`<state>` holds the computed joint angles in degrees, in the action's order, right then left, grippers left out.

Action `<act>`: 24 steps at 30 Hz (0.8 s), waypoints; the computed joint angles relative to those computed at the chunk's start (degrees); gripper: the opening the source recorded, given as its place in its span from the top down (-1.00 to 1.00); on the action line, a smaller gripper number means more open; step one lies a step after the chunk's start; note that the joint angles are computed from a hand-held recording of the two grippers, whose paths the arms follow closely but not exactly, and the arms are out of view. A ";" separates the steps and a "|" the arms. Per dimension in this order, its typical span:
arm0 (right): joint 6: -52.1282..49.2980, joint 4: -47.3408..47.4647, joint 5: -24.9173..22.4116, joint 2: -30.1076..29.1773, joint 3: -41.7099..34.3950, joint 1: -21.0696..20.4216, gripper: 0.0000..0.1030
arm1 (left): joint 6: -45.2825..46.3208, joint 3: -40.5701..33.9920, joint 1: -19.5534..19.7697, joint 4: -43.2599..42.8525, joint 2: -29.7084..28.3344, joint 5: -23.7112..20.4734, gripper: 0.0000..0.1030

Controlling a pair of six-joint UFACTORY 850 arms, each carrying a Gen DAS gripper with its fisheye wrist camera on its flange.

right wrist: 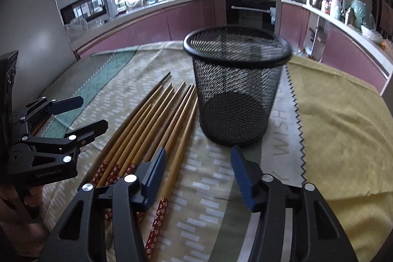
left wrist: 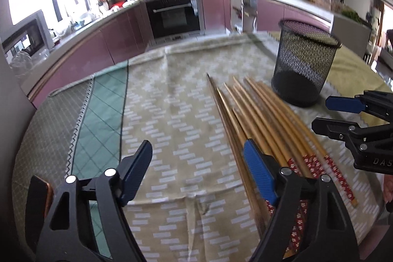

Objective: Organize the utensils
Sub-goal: 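Close the left gripper on one wooden chopstick while the right gripper grasps another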

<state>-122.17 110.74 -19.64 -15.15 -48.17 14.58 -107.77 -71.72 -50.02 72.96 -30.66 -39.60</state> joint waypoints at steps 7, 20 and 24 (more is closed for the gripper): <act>8.95 -9.61 2.39 -2.06 -2.53 1.34 0.24 | 4.93 -1.54 2.17 -3.58 -1.34 4.64 -0.34; 19.38 -18.42 2.04 -4.21 -5.87 2.19 0.86 | 17.62 -9.28 5.77 -13.02 -6.28 10.69 0.50; 19.61 -17.87 0.06 -3.91 -5.34 1.12 0.88 | 14.76 -8.90 5.67 -12.41 -6.10 12.14 0.79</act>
